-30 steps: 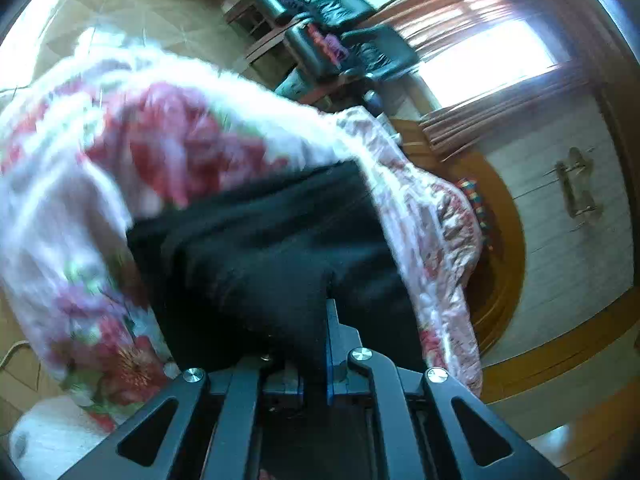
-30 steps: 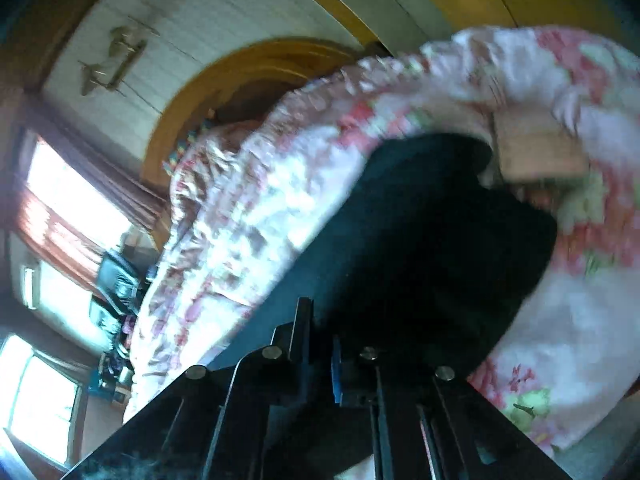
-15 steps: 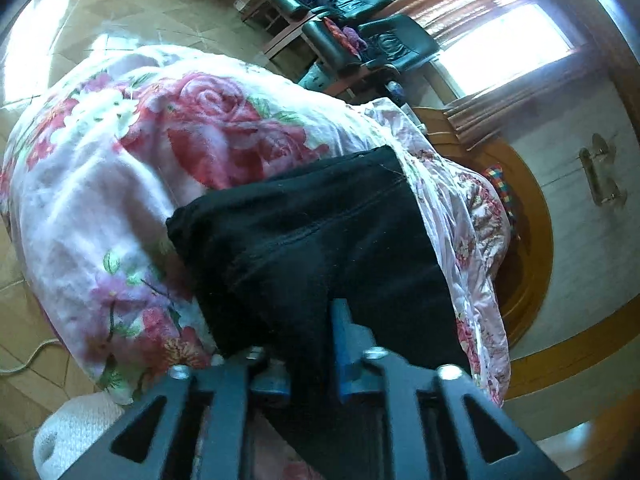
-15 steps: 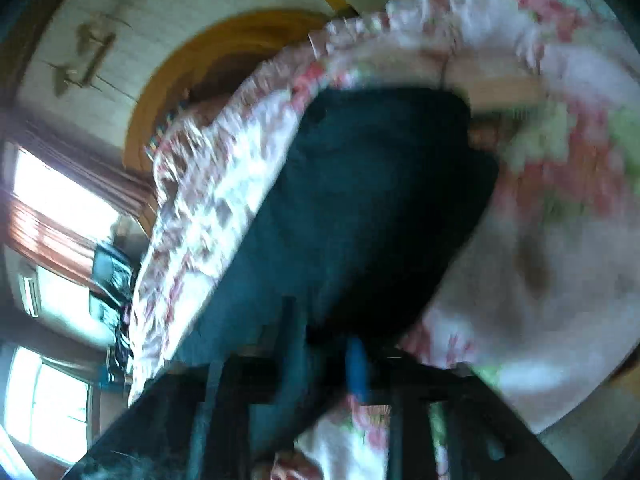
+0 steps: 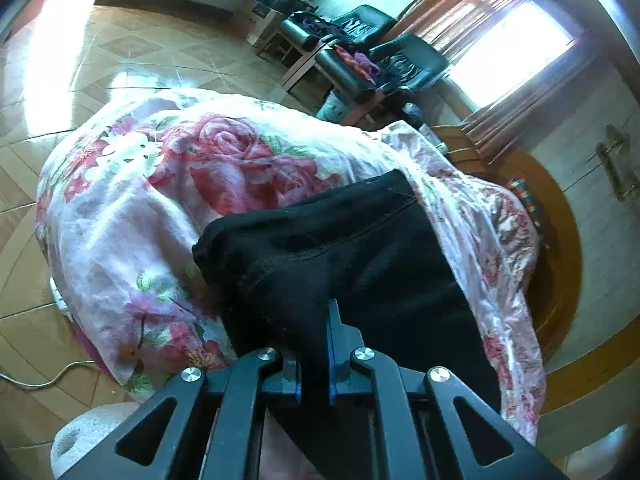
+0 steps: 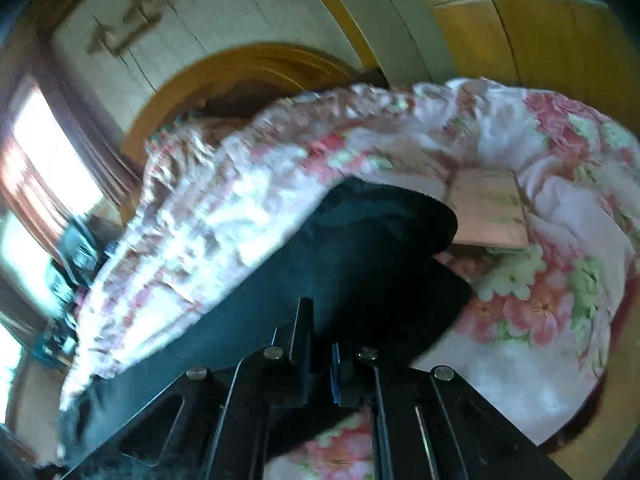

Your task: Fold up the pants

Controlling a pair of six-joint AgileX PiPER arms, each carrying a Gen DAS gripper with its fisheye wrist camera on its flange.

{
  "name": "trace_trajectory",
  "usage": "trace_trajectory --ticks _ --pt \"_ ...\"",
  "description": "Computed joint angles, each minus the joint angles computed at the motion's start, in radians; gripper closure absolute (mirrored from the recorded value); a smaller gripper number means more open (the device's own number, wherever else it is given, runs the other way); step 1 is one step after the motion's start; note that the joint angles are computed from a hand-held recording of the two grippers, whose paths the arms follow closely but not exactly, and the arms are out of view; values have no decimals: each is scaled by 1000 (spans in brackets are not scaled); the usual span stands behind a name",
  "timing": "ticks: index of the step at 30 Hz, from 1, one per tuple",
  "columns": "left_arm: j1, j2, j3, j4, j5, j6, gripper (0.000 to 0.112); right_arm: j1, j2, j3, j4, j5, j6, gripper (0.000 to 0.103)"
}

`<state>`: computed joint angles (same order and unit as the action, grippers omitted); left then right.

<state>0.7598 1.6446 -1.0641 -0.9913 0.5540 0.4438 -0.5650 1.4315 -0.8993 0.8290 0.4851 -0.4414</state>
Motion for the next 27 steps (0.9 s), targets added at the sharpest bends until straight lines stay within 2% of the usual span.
trace_trajectory --ticks 2,3,6,7,8,9,10,13,15,17,19,20,21,22,23,25,27 --pt "-25 2 -23 127 -11 -106 96 -24 35 -28 -35 47 69 94" --pt "-37 -4 -26 191 -24 -163 87 -44 29 -25 6 62 45 92" --pt "-39 -59 17 244 -80 -237 81 -69 -48 41 116 7 -89 74" --pt "-35 -96 54 224 -121 -230 80 -76 -71 55 129 -5 -91 63" --pt "-37 -125 82 232 -160 -242 79 -85 -97 69 115 -15 -61 57" --pt "-48 -162 112 280 -217 -292 78 -79 -128 85 66 -52 9 49" --pt "-64 -205 141 369 -278 -377 77 -69 -158 100 -21 -94 109 49" --pt "-111 -288 190 581 -387 -548 77 -25 -233 128 -317 -213 407 49" --pt "-154 -320 212 587 -439 -508 77 29 -287 143 -517 -278 562 49" --pt "-224 -331 214 489 -469 -328 77 119 -320 134 -684 -286 663 47" --pt "-298 -318 200 369 -462 -128 77 243 -308 104 -699 -268 618 35" --pt "-343 -295 175 321 -424 -28 77 318 -276 63 -646 -227 543 34" --pt "-362 -266 144 258 -369 72 77 353 -248 38 -557 -199 443 34" --pt "-379 -230 114 200 -308 172 77 422 -187 -23 -467 -134 343 34" --pt "-406 -179 69 182 -226 235 77 470 -132 -70 -376 -89 243 34" --pt "-461 -101 12 234 -150 243 77 537 -22 -165 -249 -3 102 34" --pt "-525 -61 -9 345 -158 145 77 642 108 -294 -252 65 105 34"
